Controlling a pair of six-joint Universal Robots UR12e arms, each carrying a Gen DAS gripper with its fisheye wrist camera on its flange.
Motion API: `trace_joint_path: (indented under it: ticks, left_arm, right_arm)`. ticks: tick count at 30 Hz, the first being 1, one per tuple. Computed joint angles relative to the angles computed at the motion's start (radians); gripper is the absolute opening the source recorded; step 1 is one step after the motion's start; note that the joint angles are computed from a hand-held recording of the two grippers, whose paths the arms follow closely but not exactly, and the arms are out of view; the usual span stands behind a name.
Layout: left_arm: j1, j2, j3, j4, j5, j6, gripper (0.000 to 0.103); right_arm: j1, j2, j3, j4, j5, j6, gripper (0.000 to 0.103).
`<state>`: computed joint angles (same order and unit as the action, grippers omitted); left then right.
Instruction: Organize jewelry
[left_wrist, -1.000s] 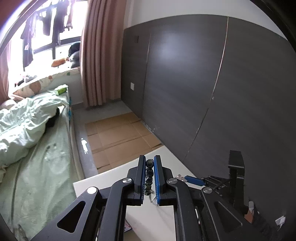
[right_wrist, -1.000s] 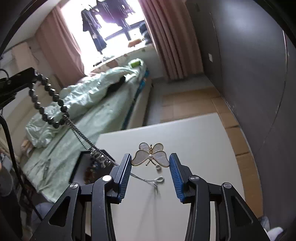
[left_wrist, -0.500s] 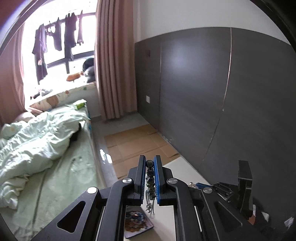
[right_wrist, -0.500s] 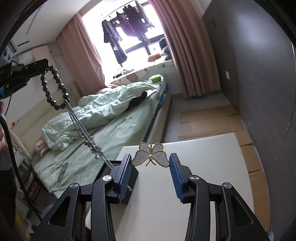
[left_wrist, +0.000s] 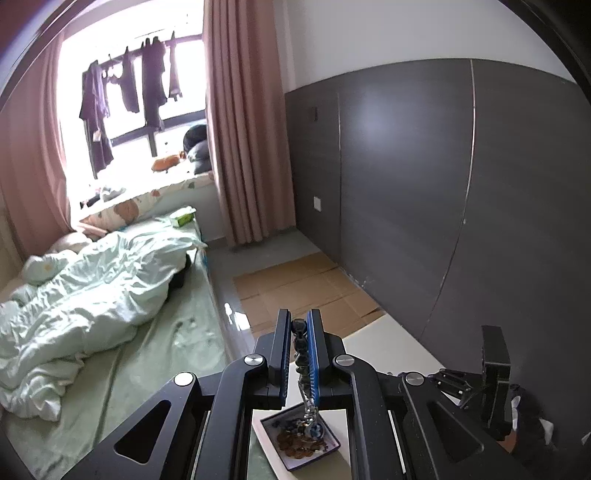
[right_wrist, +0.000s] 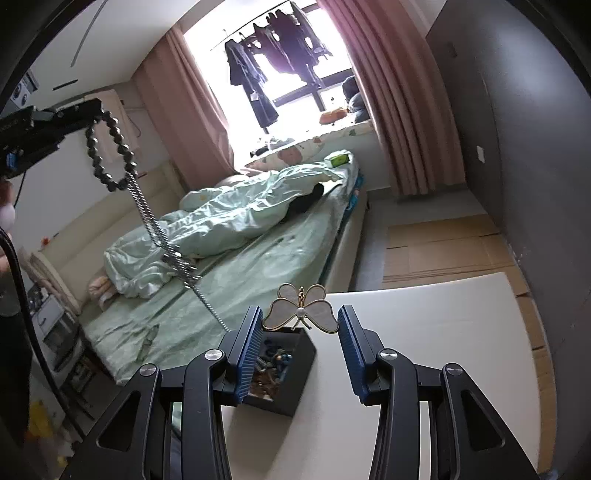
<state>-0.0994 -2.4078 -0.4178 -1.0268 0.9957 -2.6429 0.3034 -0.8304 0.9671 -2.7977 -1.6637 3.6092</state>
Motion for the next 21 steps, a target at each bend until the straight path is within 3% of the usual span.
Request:
trace_joint_path:
  ticks: [17, 21]
  left_arm:
    - [0.009, -0.059, -0.064, -0.153, -0.032, -0.052, 0.009]
    - [0.018, -0.076, -0.084, -0.169, -0.089, -0.082, 0.01]
  right_arm:
    - [0.002, 0.039, -0.06, 0.075, 0.018, 0.008, 0.043]
    - [0.002, 0.046, -0.074, 0.099, 0.022, 0.008, 0.043]
